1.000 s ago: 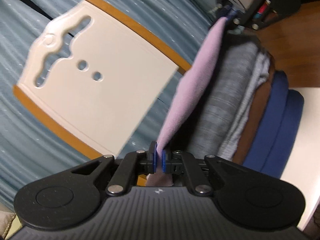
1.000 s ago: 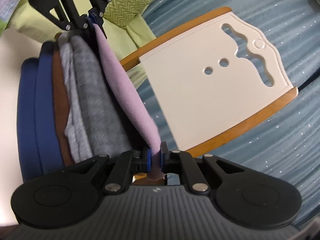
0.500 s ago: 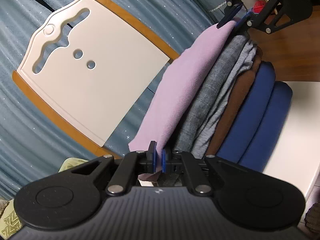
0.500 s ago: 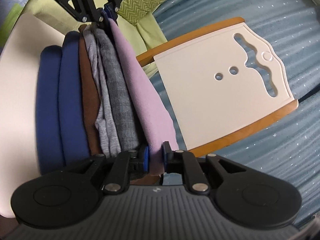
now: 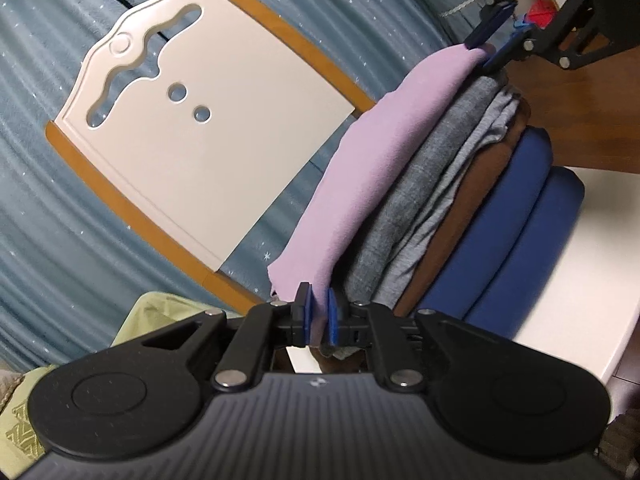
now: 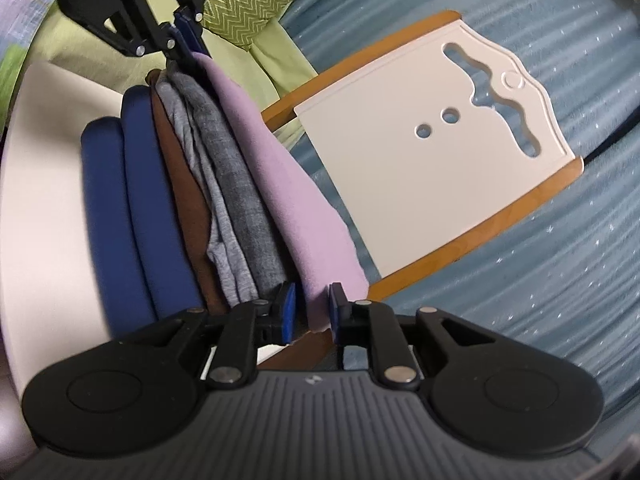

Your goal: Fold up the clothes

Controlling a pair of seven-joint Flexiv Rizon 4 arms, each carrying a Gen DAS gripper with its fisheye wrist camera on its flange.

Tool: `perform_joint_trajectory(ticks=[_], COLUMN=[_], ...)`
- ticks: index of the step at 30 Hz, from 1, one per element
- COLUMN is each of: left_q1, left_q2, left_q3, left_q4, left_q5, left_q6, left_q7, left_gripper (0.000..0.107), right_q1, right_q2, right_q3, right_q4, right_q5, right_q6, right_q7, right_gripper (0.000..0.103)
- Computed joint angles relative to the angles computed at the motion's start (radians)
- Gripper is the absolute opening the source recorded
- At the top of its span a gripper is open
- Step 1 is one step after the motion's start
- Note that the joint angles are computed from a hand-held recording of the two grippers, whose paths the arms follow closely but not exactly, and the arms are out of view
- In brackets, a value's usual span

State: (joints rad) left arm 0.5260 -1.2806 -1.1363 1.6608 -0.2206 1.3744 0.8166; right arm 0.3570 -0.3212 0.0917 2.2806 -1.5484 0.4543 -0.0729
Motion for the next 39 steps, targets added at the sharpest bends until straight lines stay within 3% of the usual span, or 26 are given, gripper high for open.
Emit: perform_joint_trajectory(ticks=[2,3,4,9,12,15,17,19,20,22,23,25,31,39], left_q1=[0.009,0.014,0.037,0.142,0.217,0.285,0.335,0.391,0.419,0.452,0.470,0.483,0.495,0.525], left_q2=[0.012,0.019,0.028,0.066,0.095,0.125,0.129,0.124,0.126,0.148,0.165,0.173,0.207,0.161], left_q3=[0.000,0.003,0.004,-0.015,-0.035,-0.049,-0.067,-0.089,-0.097,-0.101,-0.099,-0.098,-0.082,-0.089], left_q4=[0.009,0.013,0.030,0.119,0.203,0.287,0.347,0.411,0.440,0.460,0.470,0.478,0.498,0.502], left_q5=[0.001,0.001,0.002,-0.027,-0.053,-0.067,-0.067,-0.063,-0.065,-0.071,-0.071,-0.057,-0.004,0.124], left_q6=[0.014,0.015,0.015,0.007,-0.001,-0.012,0.001,0.028,0.035,-0.010,-0.040,-0.042,-0.035,0.004], left_q7=[-0.011,-0.020,-0.031,-0.148,-0.272,-0.398,-0.465,-0.526,-0.562,-0.630,-0.662,-0.703,-0.817,-0.849], left_gripper=[0.012,0.021,0.027,0.035,0.049,0.063,0.081,0.099,0.102,0.102,0.102,0.102,0.102,0.102], right_q1=[0.004,0.007,0.014,0.076,0.117,0.173,0.209,0.244,0.266,0.301,0.313,0.334,0.379,0.397], right_q2=[0.007,0.011,0.018,0.057,0.072,0.081,0.076,0.065,0.058,0.055,0.055,0.052,0.033,0.006], right_q3=[0.009,0.013,0.020,0.067,0.091,0.124,0.139,0.149,0.156,0.164,0.166,0.172,0.181,0.168], right_q4=[0.001,0.002,0.007,0.031,0.039,0.040,0.031,0.015,0.003,-0.008,-0.011,-0.020,-0.058,-0.073], right_q5=[0.030,0.043,0.058,0.131,0.177,0.234,0.271,0.313,0.342,0.374,0.383,0.407,0.475,0.487], right_q6=[0.000,-0.001,-0.004,-0.051,-0.088,-0.114,-0.128,-0.154,-0.173,-0.196,-0.203,-0.213,-0.247,-0.220], right_q7=[0.022,0.032,0.044,0.172,0.310,0.575,0.711,0.802,0.859,0.969,1.006,1.056,1.008,1.028], right_gripper=[0.018,0.025,0.027,0.029,0.033,0.038,0.045,0.069,0.076,0.097,0.101,0.102,0.102,0.102])
